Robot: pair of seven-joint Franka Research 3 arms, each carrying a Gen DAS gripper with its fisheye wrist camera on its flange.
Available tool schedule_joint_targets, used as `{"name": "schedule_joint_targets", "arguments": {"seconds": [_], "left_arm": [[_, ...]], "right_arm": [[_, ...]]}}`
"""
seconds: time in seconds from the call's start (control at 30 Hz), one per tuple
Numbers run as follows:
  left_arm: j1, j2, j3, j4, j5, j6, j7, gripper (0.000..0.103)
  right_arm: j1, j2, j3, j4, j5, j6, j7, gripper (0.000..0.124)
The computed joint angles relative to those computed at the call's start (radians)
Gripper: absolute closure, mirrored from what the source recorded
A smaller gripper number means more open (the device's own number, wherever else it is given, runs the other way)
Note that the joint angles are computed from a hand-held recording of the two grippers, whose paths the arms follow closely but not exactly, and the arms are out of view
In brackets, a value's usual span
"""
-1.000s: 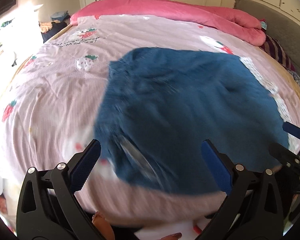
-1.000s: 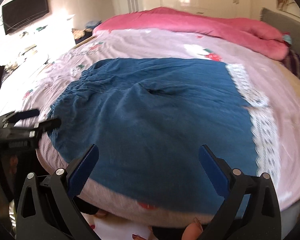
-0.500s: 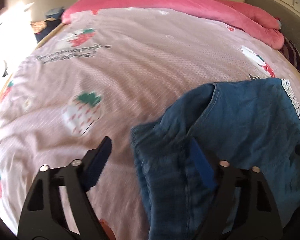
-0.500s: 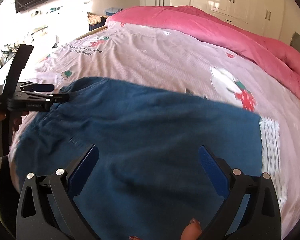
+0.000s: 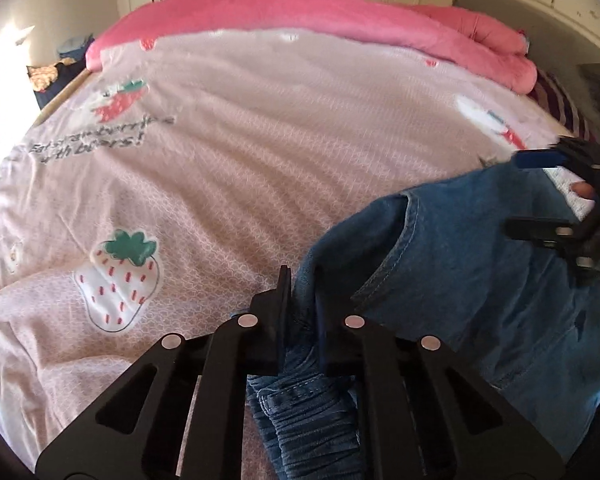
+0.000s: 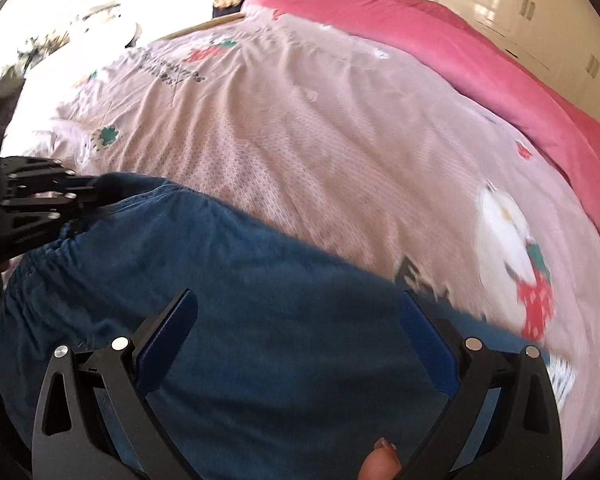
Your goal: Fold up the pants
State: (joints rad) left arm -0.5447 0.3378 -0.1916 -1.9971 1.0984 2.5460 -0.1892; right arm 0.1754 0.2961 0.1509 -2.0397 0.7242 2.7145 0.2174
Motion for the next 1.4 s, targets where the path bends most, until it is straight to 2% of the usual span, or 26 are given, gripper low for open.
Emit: {"name": "schedule_joint_targets", "arguments": {"seconds": [0.1,0.2,0.27,0.33,0.37,0.43,0.6,0.63,0.7,0.77,0.87,1.03,1.23,1.33,1.4], "left_arm": [[-0.016,-0.050,0.008,-0.036,0.095,0.002,-0.088,0.099],[-0.018,-0.084,-0.010,-0.048,0.180,-0.013,-0.154,0.099],[-0.020,-0.100,-0.027,-0.048,0.218,-0.030,-0.171,0.099],[-0.021,-0.108,-0.042,-0.047,0.240,-0.044,-0.180,0.099],[-0.021,-0.109,-0.048,-0.047,0.240,-0.053,-0.180,0.099],[-0.021,-0.113,-0.057,-0.050,0.240,-0.075,-0.184,0.099],[-0.026,-0.150,-0.076,-0.096,0.302,-0.086,-0.278,0.099],[-0.031,-0.161,-0.084,-0.110,0.328,-0.083,-0.314,0.099],[-0.040,-0.182,-0.102,-0.138,0.364,-0.085,-0.386,0.099],[-0.060,-0.200,-0.128,-0.157,0.383,-0.126,-0.425,0.099],[-0.102,-0.215,-0.170,-0.166,0.385,-0.225,-0.426,0.099],[-0.165,-0.211,-0.217,-0.175,0.335,-0.316,-0.411,0.099],[-0.204,-0.192,-0.232,-0.195,0.239,-0.295,-0.414,0.098],[-0.225,-0.173,-0.235,-0.187,0.182,-0.315,-0.374,0.098],[-0.235,-0.173,-0.233,-0.190,0.166,-0.314,-0.375,0.098]], "right_arm": [[0.024,0.032,-0.006,0.044,-0.063,-0.013,0.025,0.025],[0.044,0.052,0.001,0.065,-0.130,0.014,0.004,0.025],[0.035,0.055,0.010,0.080,-0.145,-0.026,-0.017,0.033],[0.009,0.039,0.023,0.090,-0.118,-0.122,-0.046,0.096],[0.001,0.024,0.026,0.078,-0.098,-0.143,-0.069,0.110],[-0.021,-0.038,0.040,0.008,-0.010,-0.123,-0.177,0.119],[-0.028,-0.198,0.007,-0.145,0.223,-0.138,-0.350,0.120],[-0.032,-0.261,-0.006,-0.204,0.296,-0.159,-0.420,0.120],[-0.019,-0.323,-0.040,-0.265,0.351,-0.187,-0.463,0.120],[-0.005,-0.413,-0.079,-0.360,0.419,-0.219,-0.535,0.120],[0.017,-0.522,-0.137,-0.475,0.433,-0.261,-0.550,0.120],[0.038,-0.677,-0.213,-0.648,0.426,-0.305,-0.574,0.120],[0.051,-0.765,-0.232,-0.795,0.402,-0.293,-0.564,0.119],[0.064,-0.787,-0.237,-0.839,0.409,-0.280,-0.540,0.117],[0.062,-0.782,-0.251,-0.850,0.399,-0.307,-0.504,0.116]]}}
